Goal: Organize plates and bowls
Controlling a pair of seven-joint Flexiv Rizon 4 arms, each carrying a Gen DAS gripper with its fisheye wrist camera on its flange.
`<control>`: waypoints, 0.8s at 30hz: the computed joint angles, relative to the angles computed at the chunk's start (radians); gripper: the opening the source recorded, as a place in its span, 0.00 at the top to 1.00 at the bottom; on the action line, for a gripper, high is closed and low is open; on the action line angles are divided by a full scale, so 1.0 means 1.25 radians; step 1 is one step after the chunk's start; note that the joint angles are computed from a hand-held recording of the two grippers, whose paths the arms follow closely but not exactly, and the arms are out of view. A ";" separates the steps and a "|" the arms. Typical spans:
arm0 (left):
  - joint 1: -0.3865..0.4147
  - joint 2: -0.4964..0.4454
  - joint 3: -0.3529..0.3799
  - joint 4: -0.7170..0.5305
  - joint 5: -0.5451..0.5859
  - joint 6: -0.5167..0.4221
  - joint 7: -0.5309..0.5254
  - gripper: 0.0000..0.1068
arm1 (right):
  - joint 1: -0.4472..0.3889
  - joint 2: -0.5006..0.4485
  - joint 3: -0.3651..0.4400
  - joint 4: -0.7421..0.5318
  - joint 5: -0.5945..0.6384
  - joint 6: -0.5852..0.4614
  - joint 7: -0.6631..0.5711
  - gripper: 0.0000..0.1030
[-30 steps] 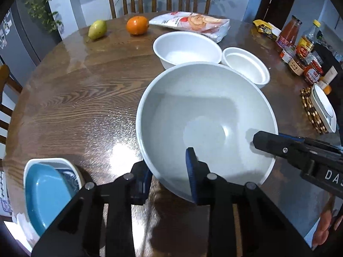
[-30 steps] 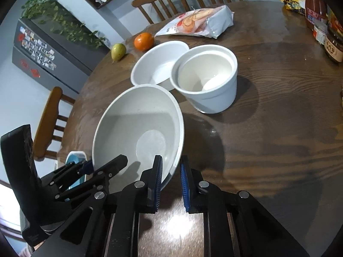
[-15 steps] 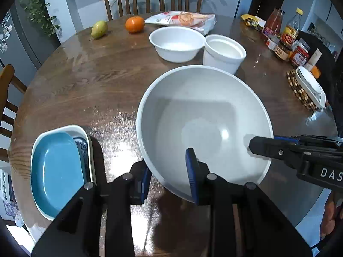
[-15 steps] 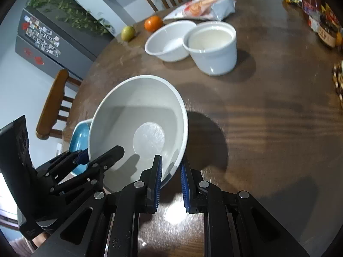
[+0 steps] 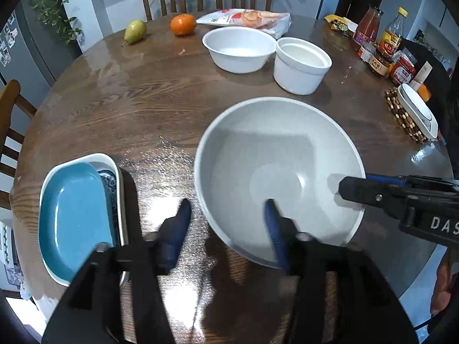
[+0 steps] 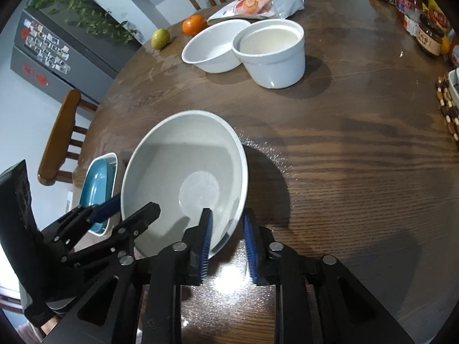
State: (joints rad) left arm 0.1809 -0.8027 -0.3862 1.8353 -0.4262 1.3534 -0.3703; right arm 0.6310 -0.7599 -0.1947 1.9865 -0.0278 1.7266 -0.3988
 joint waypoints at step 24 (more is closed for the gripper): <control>0.177 -0.016 -0.258 0.033 0.059 0.150 0.001 0.28 | 0.254 0.040 -0.320 0.093 0.114 0.039 -0.033 0.59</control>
